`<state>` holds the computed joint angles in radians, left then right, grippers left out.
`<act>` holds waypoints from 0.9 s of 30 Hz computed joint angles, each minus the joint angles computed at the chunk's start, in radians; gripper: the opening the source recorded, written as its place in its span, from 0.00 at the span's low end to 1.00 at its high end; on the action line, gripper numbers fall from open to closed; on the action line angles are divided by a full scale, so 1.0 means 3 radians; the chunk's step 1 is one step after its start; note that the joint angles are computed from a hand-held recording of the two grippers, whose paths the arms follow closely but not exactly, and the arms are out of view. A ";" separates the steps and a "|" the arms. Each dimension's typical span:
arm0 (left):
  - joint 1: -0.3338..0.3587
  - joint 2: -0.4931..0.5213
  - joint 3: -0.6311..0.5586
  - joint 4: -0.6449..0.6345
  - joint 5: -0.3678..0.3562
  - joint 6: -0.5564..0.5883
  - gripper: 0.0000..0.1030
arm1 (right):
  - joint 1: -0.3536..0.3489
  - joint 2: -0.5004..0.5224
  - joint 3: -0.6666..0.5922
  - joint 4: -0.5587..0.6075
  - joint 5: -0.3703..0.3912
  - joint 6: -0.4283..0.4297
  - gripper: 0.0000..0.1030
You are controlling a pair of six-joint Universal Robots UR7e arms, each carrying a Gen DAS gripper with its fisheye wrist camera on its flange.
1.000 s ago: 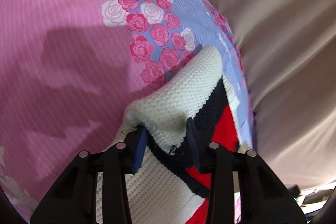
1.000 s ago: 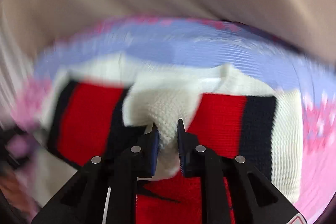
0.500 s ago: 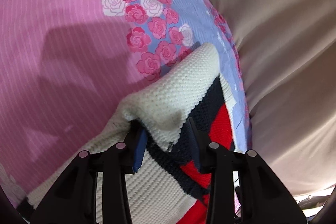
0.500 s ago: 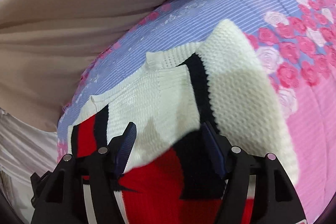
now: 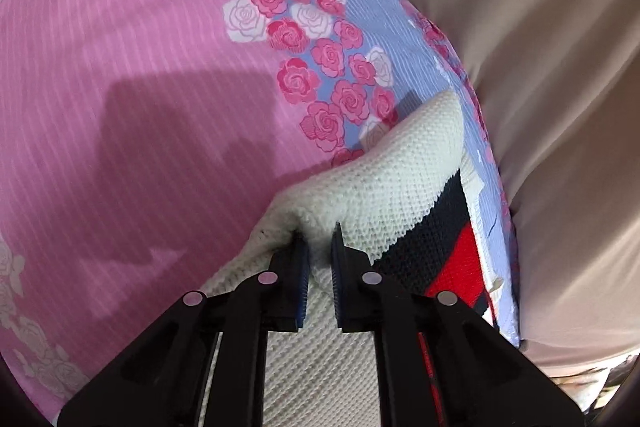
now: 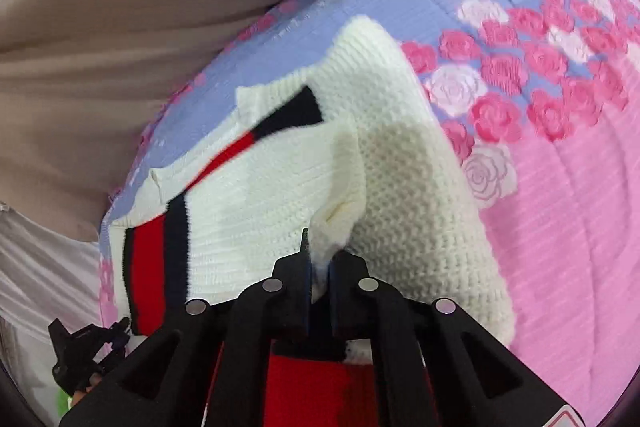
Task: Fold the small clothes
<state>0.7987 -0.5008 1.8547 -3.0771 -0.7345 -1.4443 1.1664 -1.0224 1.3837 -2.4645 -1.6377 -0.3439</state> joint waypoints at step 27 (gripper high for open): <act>0.0121 -0.0021 0.0236 -0.0780 -0.0379 0.0757 0.10 | 0.1265 0.1514 -0.0875 0.0212 -0.0463 -0.1378 0.06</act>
